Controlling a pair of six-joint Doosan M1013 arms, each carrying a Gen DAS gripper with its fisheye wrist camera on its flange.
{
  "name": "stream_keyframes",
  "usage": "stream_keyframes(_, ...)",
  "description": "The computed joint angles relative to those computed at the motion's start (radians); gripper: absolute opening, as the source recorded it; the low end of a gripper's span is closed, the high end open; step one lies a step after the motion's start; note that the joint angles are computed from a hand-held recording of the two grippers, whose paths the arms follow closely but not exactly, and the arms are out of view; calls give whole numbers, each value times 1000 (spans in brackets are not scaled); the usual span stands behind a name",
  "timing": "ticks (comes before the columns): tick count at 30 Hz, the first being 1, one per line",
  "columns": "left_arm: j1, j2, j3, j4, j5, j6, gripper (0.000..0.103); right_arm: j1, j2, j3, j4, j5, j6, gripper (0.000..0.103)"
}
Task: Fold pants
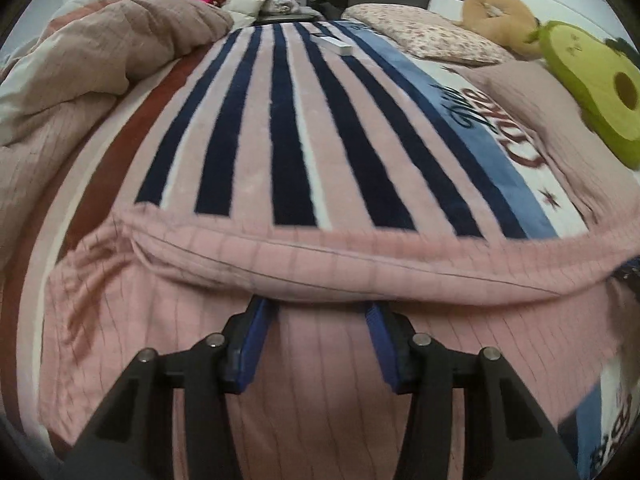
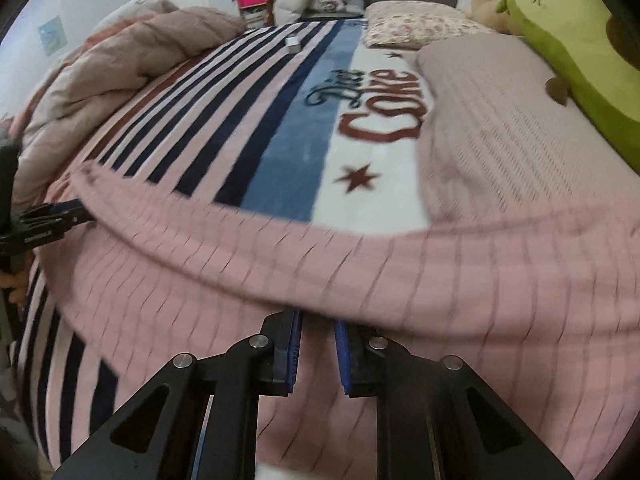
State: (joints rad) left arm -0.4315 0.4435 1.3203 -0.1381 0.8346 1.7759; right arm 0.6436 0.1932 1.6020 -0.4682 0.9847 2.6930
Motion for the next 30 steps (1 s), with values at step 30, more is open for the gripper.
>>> stream_keyframes(30,98,-233,290,-250,-172,29,80,135,-123,105,-135,-96,246,41)
